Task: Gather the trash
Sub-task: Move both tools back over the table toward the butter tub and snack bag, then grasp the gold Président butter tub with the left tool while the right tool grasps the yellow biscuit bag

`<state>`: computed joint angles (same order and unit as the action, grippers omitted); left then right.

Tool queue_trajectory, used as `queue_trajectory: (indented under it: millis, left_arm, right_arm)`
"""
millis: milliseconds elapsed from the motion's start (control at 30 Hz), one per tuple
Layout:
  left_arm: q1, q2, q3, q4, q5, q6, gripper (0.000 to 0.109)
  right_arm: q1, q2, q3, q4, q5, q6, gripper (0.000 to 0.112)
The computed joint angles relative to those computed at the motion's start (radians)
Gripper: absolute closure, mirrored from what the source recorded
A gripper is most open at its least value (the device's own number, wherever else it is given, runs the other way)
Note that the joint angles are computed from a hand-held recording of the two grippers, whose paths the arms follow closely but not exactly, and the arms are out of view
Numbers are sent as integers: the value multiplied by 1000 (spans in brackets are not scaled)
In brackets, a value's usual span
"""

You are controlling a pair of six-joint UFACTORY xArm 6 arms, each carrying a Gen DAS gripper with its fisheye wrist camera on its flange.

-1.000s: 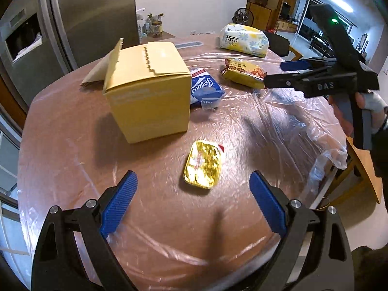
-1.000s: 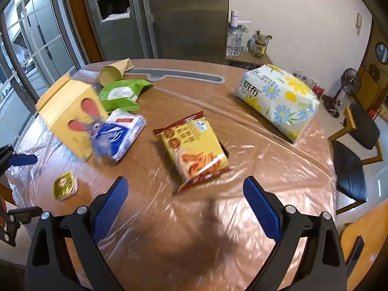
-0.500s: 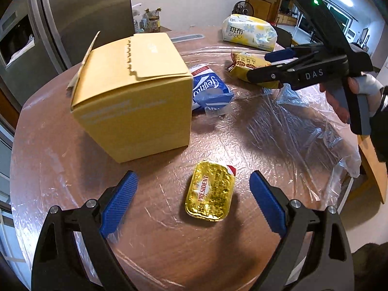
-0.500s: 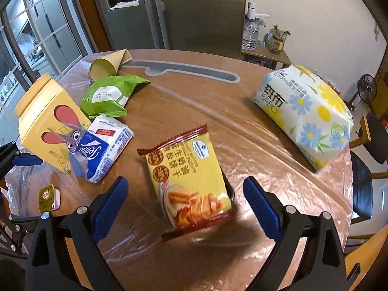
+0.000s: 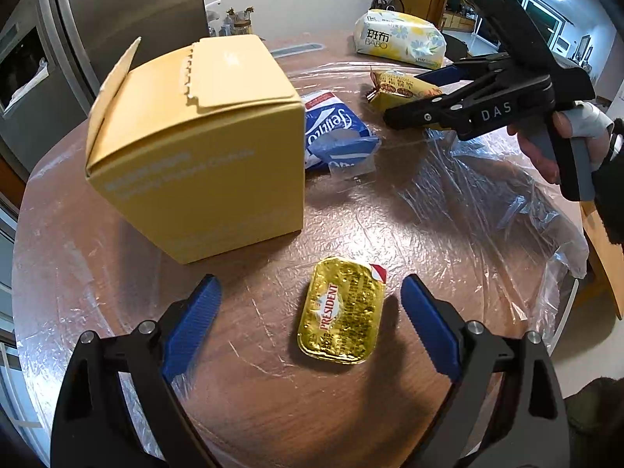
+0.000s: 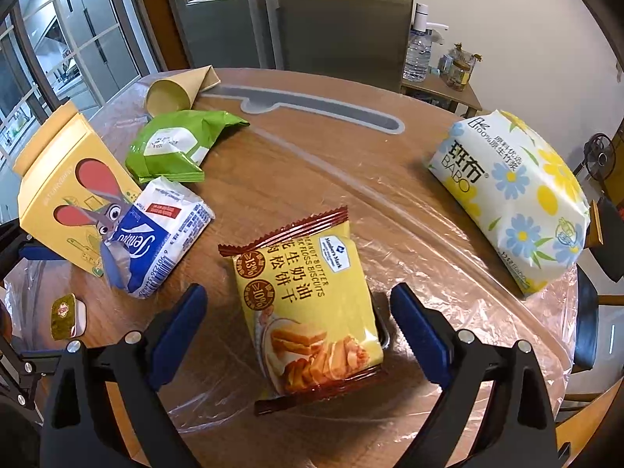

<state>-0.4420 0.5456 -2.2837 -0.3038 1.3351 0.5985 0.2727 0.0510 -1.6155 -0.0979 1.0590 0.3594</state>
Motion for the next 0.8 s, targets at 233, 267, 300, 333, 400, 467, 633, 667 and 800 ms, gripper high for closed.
queue_trajectory:
  millis: [233, 267, 300, 333, 400, 467, 633, 667, 800]
  left_arm:
    - [-7, -25, 49, 14, -29, 8, 19]
    - [-7, -26, 49, 14, -30, 8, 20]
    - [-6, -26, 48, 14, -29, 9, 21]
    - [-5, -26, 47, 14, -28, 9, 22]
    - [-5, -31, 55, 17, -33, 12, 23]
    - [-3, -37, 63, 17, -35, 18, 23]
    - [-4, -48, 81, 20, -43, 32, 23]
    - [-3, -50, 84, 20, -43, 35, 23]
    - [-7, -59, 97, 22, -48, 42, 23]
  right_arm:
    - [-3, 9, -7, 10, 2, -13, 26]
    - [-3, 14, -12, 9, 3, -15, 26]
    - [-2, 17, -16, 7, 4, -16, 27]
    - [0, 22, -21, 5, 7, -16, 27]
    - [3, 25, -25, -1, 11, -17, 27]
    - [6, 29, -30, -5, 13, -16, 27]
    - [12, 35, -36, -11, 16, -13, 27]
    - [13, 37, -39, -12, 18, -14, 27]
    - [17, 40, -42, -19, 21, -12, 27]
